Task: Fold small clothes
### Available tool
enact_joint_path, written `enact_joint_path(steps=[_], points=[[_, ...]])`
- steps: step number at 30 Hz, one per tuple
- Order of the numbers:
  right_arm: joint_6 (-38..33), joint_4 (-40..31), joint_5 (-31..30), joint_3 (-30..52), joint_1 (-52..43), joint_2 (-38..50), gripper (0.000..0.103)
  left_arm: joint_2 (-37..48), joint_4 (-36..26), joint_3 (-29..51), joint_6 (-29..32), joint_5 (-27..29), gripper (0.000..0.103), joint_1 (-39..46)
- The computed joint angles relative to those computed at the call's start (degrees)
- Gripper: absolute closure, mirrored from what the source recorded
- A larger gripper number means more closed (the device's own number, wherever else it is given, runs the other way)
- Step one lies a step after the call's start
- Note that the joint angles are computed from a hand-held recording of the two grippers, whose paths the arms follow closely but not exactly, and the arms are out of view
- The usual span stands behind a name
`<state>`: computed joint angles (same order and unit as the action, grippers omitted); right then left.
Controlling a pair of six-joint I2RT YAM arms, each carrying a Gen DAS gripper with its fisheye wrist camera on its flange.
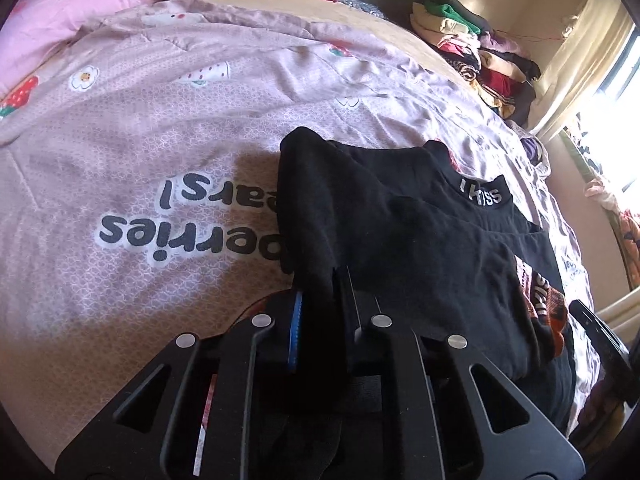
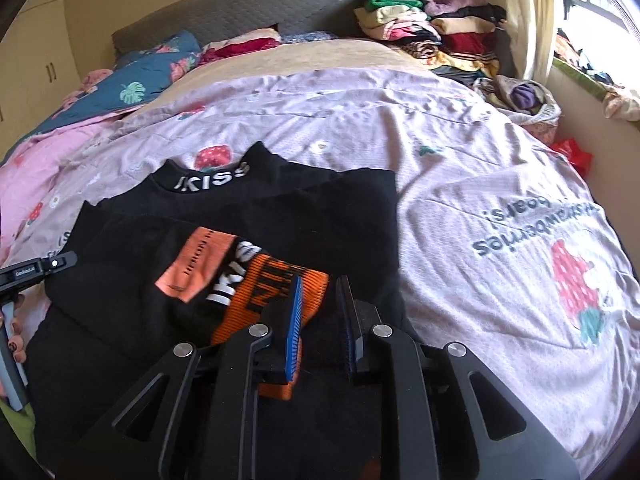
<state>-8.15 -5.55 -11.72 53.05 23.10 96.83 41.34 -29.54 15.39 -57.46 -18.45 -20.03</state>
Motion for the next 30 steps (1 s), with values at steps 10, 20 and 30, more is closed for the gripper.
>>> enact_joint_path(steps=[10, 20, 30], points=[[-1.8, -3.7, -5.1, -2.3, 2.0, -4.4, 0.061, -3.8, -7.8, 3.0, -3.7, -3.9, 0.094, -4.9], [-2.4, -6.1, -4.8, -1.7, 5.3, -1.9, 0.057, -0.2, -12.6, 9.7, -10.1, -9.7, 0.093, -16.7], [-3.0, -6.6, -6.5, -1.1, 2.2, 2.9, 0.054, 17.7, -1.1, 10.7, -9.5, -5.4, 0.091, -19.2]])
